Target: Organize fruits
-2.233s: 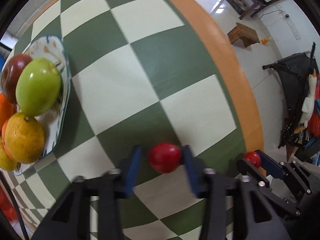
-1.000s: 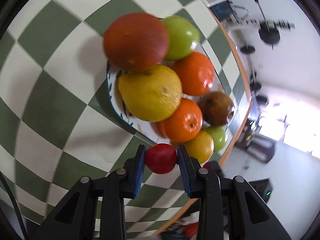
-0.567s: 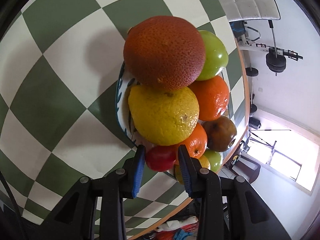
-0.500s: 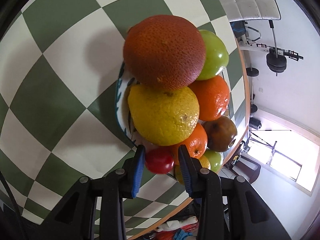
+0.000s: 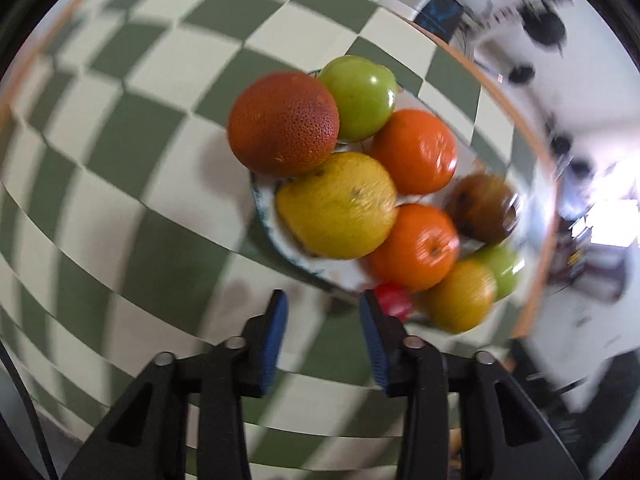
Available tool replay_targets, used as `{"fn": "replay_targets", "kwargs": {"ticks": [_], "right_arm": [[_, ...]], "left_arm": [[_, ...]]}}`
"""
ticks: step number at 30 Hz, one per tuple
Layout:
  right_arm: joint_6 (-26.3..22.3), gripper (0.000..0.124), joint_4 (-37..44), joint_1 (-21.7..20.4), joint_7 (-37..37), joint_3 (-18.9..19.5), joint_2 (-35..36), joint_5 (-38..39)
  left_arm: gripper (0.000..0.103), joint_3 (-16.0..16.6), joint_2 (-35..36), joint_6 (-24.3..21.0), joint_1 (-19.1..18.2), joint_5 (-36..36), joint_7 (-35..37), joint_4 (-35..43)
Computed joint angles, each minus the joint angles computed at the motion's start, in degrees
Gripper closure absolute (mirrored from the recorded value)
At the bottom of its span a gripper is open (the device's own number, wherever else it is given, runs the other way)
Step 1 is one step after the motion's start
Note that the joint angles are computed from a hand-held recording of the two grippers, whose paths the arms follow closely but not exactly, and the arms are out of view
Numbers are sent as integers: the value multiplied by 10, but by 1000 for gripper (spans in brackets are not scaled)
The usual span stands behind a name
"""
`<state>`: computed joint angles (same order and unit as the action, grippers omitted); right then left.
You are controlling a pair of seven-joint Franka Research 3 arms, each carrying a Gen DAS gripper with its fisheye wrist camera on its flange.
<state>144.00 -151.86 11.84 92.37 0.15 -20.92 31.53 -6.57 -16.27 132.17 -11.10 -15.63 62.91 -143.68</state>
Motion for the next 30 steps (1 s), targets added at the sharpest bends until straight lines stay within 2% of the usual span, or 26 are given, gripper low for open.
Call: {"fn": "replay_targets", "kwargs": {"ticks": [1, 2, 3, 4, 5, 6, 8, 9, 10, 18, 25, 30], "right_arm": [[2, 57, -3, -5, 7, 10, -9, -22], [3, 55, -7, -12, 20, 23, -19, -53], [6, 55, -12, -15, 29, 32, -28, -75], [12, 55, -21, -18, 37, 43, -43, -102], [13, 51, -26, -21, 45, 51, -51, -124], [9, 47, -30, -28, 60, 65, -61, -156], [11, 29, -43, -24, 75, 71, -83, -180], [9, 27, -49, -26, 85, 77, -96, -195], [7, 27, -55, -32, 102, 89, -112, -217], [-33, 27, -71, -25, 163, 106, -214, -270], [-119, 27, -76, -15, 209, 117, -344, -279], [-194, 27, -59, -7, 225, 130, -444, -283]], "left_arm": [[57, -14, -7, -3, 4, 42, -11, -2], [50, -28, -15, -5, 7, 87, -22, -5], [37, -41, -24, -6, 7, 130, -32, -10], [30, -52, -34, -8, 6, 167, -41, -17], [15, -59, -44, -10, 3, 196, -49, -23], [9, -62, -59, -12, -3, 215, -52, -33], [8, -61, -78, -15, -16, 228, -57, -46], [8, -59, -93, -20, -24, 230, -57, -55], [7, -57, -103, -21, -29, 230, -59, -61], [6, -43, -206, -43, -60, 223, -56, -77], [6, -41, -307, -83, -80, 224, -44, -74], [6, -38, -384, -131, -99, 213, -39, -59]]}}
